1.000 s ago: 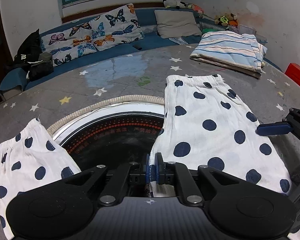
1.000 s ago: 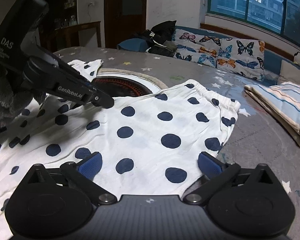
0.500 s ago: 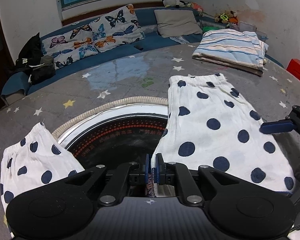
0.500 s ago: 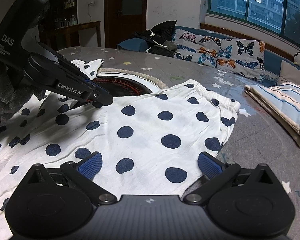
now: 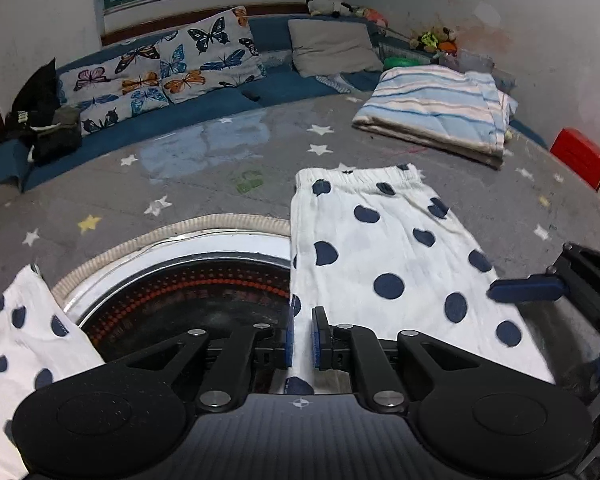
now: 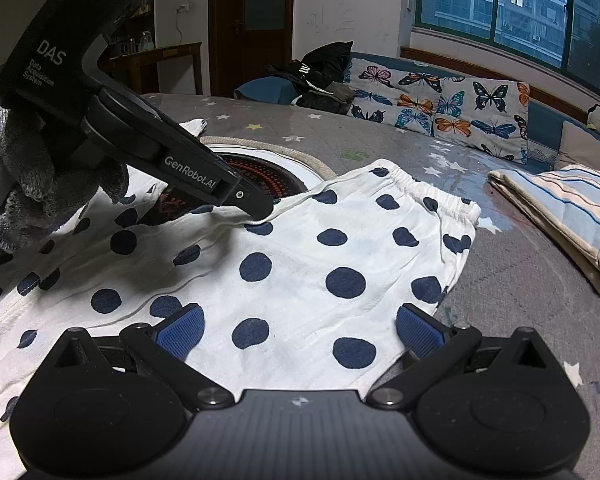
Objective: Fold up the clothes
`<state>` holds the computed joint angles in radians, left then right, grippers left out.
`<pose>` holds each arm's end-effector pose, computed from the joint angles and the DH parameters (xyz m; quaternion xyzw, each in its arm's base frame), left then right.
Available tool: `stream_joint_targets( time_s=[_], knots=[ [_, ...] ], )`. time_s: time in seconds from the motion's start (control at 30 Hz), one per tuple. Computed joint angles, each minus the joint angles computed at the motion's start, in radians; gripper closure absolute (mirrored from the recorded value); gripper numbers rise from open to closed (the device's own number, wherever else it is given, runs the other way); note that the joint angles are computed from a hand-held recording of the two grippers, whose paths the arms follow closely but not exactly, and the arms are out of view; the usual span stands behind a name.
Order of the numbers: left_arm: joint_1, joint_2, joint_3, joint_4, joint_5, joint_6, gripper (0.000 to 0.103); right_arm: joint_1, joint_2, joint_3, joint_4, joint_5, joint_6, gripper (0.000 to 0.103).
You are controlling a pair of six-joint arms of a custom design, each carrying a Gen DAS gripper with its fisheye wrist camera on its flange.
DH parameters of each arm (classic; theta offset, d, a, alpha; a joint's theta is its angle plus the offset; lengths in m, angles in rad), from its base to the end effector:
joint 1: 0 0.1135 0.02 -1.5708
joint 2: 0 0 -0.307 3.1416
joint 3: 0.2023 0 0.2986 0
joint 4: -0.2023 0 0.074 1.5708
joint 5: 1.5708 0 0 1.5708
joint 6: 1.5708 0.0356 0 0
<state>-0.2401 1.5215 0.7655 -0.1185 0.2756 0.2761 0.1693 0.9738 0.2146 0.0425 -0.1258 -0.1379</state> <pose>0.3166 -0.0875 0.1801 0.2830 0.8883 -0.1230 0.3402 0.1799 0.0353 0.1378 -0.1647 0.8937 0.0637 0.4124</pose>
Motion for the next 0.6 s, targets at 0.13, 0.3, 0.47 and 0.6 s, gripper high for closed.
stream_joint_targets(
  time_s=[0.13,0.3,0.47,0.6],
  knots=[
    [-0.002,0.016,0.002,0.015,-0.016,0.009,0.094,-0.001,0.000,0.000,0.000,0.000,0.000,0.000],
    [-0.007,0.019,-0.014,0.063,-0.042,0.037,0.098,-0.001,0.000,0.000,0.000,0.000,0.000,0.000],
    [-0.003,0.026,-0.012,0.084,-0.067,0.028,0.098,-0.001,0.000,0.000,0.000,0.000,0.000,0.000],
    [0.016,0.033,0.011,0.046,-0.037,0.018,0.095,-0.001,0.000,0.000,0.000,-0.001,0.000,0.000]
  ],
)
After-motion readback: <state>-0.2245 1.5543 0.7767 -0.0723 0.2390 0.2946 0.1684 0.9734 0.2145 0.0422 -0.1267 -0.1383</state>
